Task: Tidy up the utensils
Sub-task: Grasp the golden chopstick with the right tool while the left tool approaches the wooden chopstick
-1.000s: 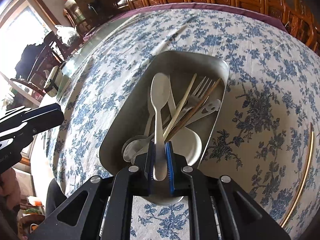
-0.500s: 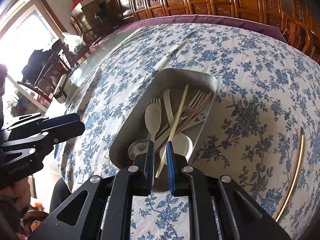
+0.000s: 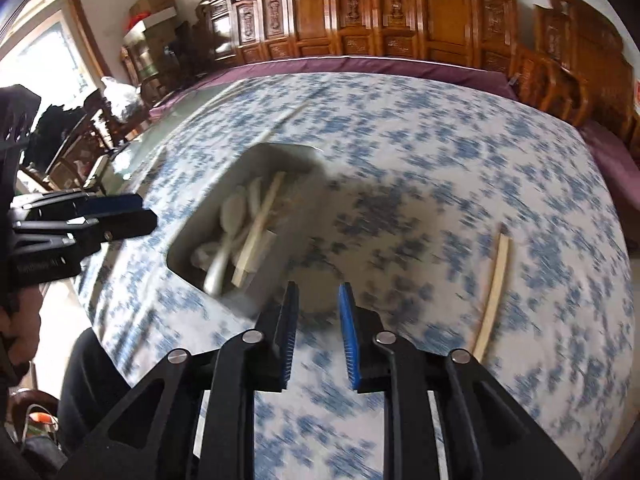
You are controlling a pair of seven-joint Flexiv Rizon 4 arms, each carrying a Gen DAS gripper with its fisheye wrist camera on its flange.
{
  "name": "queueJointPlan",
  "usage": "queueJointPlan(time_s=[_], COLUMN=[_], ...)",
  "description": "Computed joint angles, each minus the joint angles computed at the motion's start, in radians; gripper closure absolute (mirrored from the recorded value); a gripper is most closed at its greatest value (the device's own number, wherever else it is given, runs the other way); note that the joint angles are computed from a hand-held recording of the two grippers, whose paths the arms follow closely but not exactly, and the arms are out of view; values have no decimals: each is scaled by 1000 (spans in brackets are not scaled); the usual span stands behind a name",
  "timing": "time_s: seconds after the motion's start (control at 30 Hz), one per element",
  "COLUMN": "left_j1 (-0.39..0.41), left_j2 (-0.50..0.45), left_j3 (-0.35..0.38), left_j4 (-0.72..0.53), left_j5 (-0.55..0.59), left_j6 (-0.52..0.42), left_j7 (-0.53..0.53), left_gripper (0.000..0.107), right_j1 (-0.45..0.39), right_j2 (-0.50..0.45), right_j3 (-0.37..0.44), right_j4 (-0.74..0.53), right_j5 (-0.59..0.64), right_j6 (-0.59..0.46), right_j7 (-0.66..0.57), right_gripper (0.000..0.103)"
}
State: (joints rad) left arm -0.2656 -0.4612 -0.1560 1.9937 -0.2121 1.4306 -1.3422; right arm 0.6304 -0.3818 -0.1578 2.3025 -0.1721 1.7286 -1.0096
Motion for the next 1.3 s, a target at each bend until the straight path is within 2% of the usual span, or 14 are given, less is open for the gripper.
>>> queueJointPlan(time_s=[0.07, 0.13, 0.37, 0.47, 0.63, 0.87, 1.13, 1.2, 1.27, 1.3], left_j1=[-22, -40, -97, -115, -143, -167, -185, -191, -188, -194], left_j2=[-12, -24, -85, -111, -150, -187, -219, -221, -225, -229], left_j3=[8, 12, 17, 22, 30, 42, 43, 45, 33, 37], left_j4=[-18, -34, -106, -137, -190, -245, -287, -291, -294, -302], left_j5=[9, 18, 43, 52, 70, 95, 111, 118, 115, 117], left_j6=[-10, -15, -54, -72, -110, -153, -185, -189, -189, -191], left_j7=[-13, -23, -55, -70, -90, -101, -112, -111, -105, -108], left_gripper=[60, 51, 44, 43, 43, 43, 43, 43, 43, 43], right_j1=[7, 17, -6, -65, -204, -277, -317, -283, -216, -215], right_j2=[13, 22, 28, 10, -43, -111, -162, -163, -163, -165], right_j3=[-26, -57, -100, -64, 46, 110, 131, 91, 16, 11], right_j4=[38, 74, 138, 134, 98, 45, -33, -34, -30, -30], right_j5=[13, 35, 101, 109, 90, 67, 29, 17, 3, -3], right_j6=[16, 30, 38, 35, 14, 5, -60, -65, -85, -81], right_j7=[-2, -7, -49, -60, -75, -73, -67, -63, -47, -48], right_gripper=[80, 80, 80, 80, 80, 80, 80, 80, 80, 80])
